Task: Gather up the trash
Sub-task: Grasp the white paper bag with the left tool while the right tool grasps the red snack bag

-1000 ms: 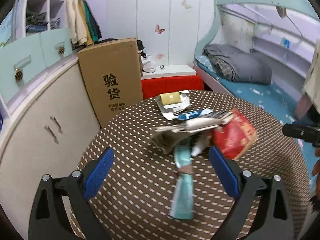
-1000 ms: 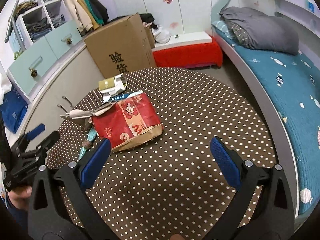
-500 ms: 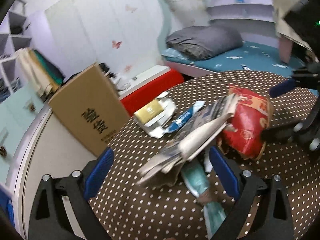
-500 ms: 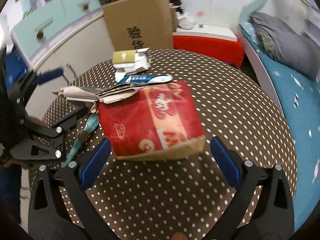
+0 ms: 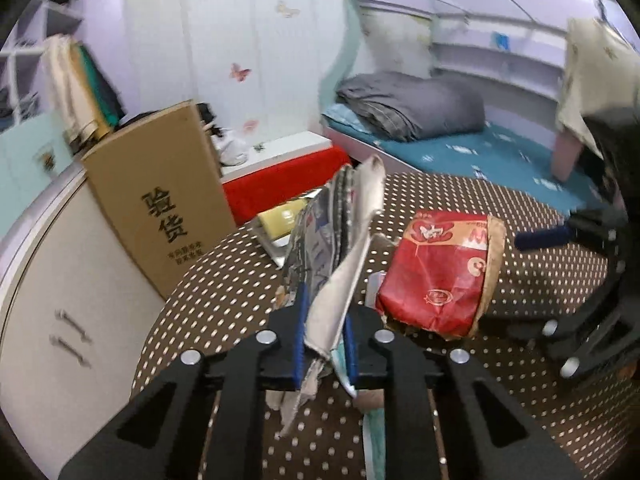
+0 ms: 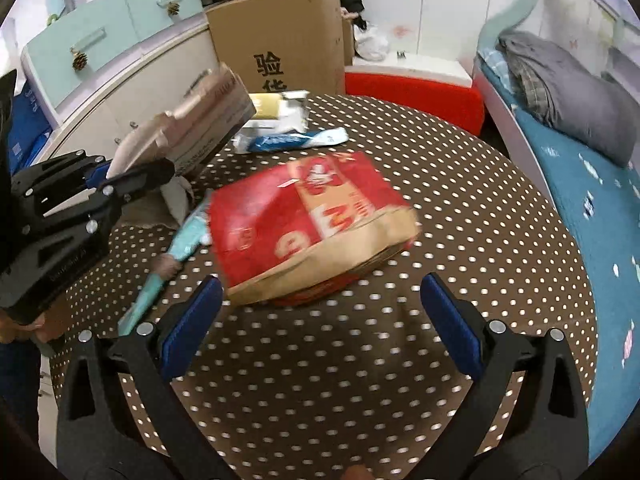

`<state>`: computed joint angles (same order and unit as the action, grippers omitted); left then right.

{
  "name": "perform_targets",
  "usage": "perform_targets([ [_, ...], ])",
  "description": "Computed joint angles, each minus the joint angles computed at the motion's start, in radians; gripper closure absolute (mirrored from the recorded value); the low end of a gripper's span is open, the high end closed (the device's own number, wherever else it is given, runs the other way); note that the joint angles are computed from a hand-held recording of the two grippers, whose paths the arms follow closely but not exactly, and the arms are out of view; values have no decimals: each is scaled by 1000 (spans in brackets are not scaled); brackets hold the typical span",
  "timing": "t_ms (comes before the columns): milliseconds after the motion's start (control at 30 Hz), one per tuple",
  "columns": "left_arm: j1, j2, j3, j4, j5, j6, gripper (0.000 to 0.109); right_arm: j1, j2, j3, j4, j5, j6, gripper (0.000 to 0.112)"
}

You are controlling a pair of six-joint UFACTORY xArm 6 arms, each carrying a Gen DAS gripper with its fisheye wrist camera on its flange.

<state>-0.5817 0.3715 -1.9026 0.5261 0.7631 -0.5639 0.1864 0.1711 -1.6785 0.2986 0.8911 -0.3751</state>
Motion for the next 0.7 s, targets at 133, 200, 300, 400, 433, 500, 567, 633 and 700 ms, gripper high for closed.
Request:
perform_targets([
  [133,-9,-101,126,47,-20,-137,98,60,-48,102,-146,-142,44,15],
  [200,-14,-144,178,69,-21,-206,99,73,-52,131,-227,-189,103,15],
  [300,-20,-204,250,94,-24,-309,101,94,-61,171,-333,-258,146,15],
  [400,-21,-254,312,106,-38,-383,101,119,-51,202,-558,-339,204,15],
  [433,-24,-266,325,119,-36,-408,101,123,-43,201,-621,-354,236,15],
  [500,-26,-284,347,126,-37,-438,101,126,-19,186,-727,-371,288,15],
  [567,-28,-291,356,130,-34,-460,101,123,-16,196,-780,-409,311,16],
  [633,-30,-298,363,130,-35,-471,101,120,-14,198,-769,-423,291,17],
  [700,-36,-301,368,130,-37,-479,101,107,-20,196,-686,-424,263,54],
])
